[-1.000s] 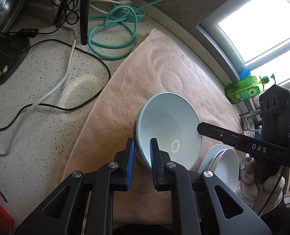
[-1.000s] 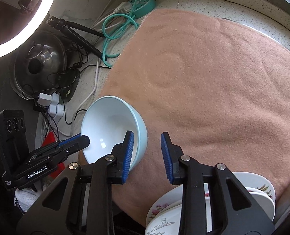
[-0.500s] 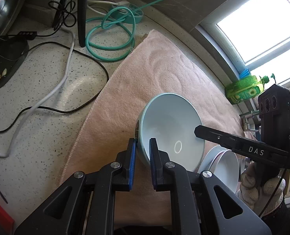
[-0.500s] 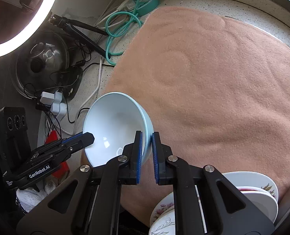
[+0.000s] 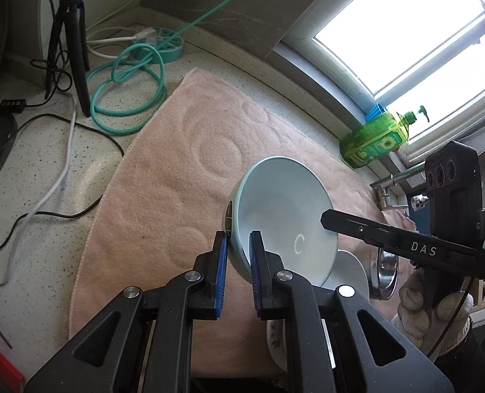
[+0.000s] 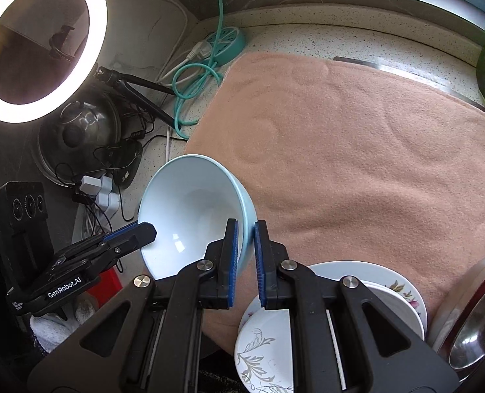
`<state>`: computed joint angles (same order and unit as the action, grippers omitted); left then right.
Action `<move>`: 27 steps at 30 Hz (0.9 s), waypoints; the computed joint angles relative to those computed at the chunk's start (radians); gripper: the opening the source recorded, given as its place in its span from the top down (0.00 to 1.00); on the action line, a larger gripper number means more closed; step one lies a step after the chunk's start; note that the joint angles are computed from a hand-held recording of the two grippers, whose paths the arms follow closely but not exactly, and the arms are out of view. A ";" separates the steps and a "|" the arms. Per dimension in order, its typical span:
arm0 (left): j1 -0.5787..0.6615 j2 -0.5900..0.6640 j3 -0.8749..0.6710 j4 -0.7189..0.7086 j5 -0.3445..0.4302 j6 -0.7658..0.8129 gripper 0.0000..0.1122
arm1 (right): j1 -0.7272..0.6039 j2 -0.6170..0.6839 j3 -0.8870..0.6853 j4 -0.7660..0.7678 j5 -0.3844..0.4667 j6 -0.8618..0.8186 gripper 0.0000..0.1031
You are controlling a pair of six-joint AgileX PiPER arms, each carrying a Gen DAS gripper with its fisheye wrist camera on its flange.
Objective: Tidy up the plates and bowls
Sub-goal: 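Lift the ceramic bowl and carry it over the nested steel bowls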
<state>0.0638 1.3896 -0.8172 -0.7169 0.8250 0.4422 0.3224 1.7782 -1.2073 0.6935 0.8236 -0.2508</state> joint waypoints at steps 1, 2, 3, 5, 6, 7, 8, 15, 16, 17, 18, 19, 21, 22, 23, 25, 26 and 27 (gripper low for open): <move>-0.015 0.000 -0.009 0.000 0.000 -0.005 0.90 | -0.013 -0.017 0.014 0.001 0.001 -0.002 0.90; -0.031 0.002 -0.017 0.000 -0.001 -0.011 0.90 | -0.026 -0.033 0.026 0.000 0.003 -0.004 0.90; -0.045 0.006 -0.028 -0.002 0.000 -0.014 0.90 | -0.040 -0.050 0.039 0.000 0.005 -0.006 0.90; -0.080 0.012 -0.048 -0.003 -0.002 -0.028 0.90 | -0.070 -0.082 0.066 0.002 0.008 -0.014 0.90; -0.096 0.015 -0.056 -0.003 -0.003 -0.034 0.90 | -0.088 -0.100 0.081 0.002 0.013 -0.020 0.90; -0.112 0.019 -0.065 -0.004 -0.003 -0.038 0.90 | -0.105 -0.118 0.095 0.004 0.015 -0.024 0.90; -0.129 0.022 -0.074 -0.004 -0.004 -0.043 0.90 | -0.121 -0.134 0.107 0.004 0.018 -0.027 0.90; -0.259 0.041 -0.126 0.005 -0.020 -0.095 0.90 | -0.243 -0.236 0.182 0.003 0.049 -0.059 0.90; -0.275 0.046 -0.136 0.005 -0.020 -0.100 0.90 | -0.264 -0.248 0.191 0.004 0.056 -0.066 0.90; -0.293 0.047 -0.141 0.007 -0.024 -0.106 0.90 | -0.283 -0.260 0.201 0.003 0.061 -0.071 0.90; -0.311 0.051 -0.148 0.009 -0.028 -0.111 0.90 | -0.303 -0.273 0.211 0.003 0.068 -0.077 0.90; -0.327 0.057 -0.156 0.008 -0.031 -0.116 0.90 | -0.326 -0.286 0.221 0.002 0.076 -0.084 0.90; -0.362 0.066 -0.172 0.013 -0.035 -0.126 0.90 | -0.367 -0.312 0.240 -0.005 0.089 -0.093 0.90; -0.381 0.074 -0.183 0.016 -0.037 -0.131 0.90 | -0.385 -0.326 0.250 -0.007 0.094 -0.094 0.90; -0.398 0.083 -0.194 0.018 -0.038 -0.137 0.90 | -0.408 -0.339 0.260 -0.007 0.101 -0.101 0.90; -0.434 0.099 -0.214 0.021 -0.042 -0.145 0.90 | -0.458 -0.364 0.278 -0.006 0.117 -0.118 0.90; -0.452 0.108 -0.224 0.023 -0.043 -0.151 0.90 | -0.481 -0.375 0.287 -0.007 0.123 -0.126 0.90; -0.468 0.117 -0.234 0.021 -0.044 -0.153 0.90 | -0.504 -0.386 0.294 -0.009 0.131 -0.133 0.90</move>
<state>-0.4039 1.5067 -1.0515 -0.6955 0.7806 0.2893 -0.1817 1.3924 -0.9130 0.6840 0.9544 -0.3840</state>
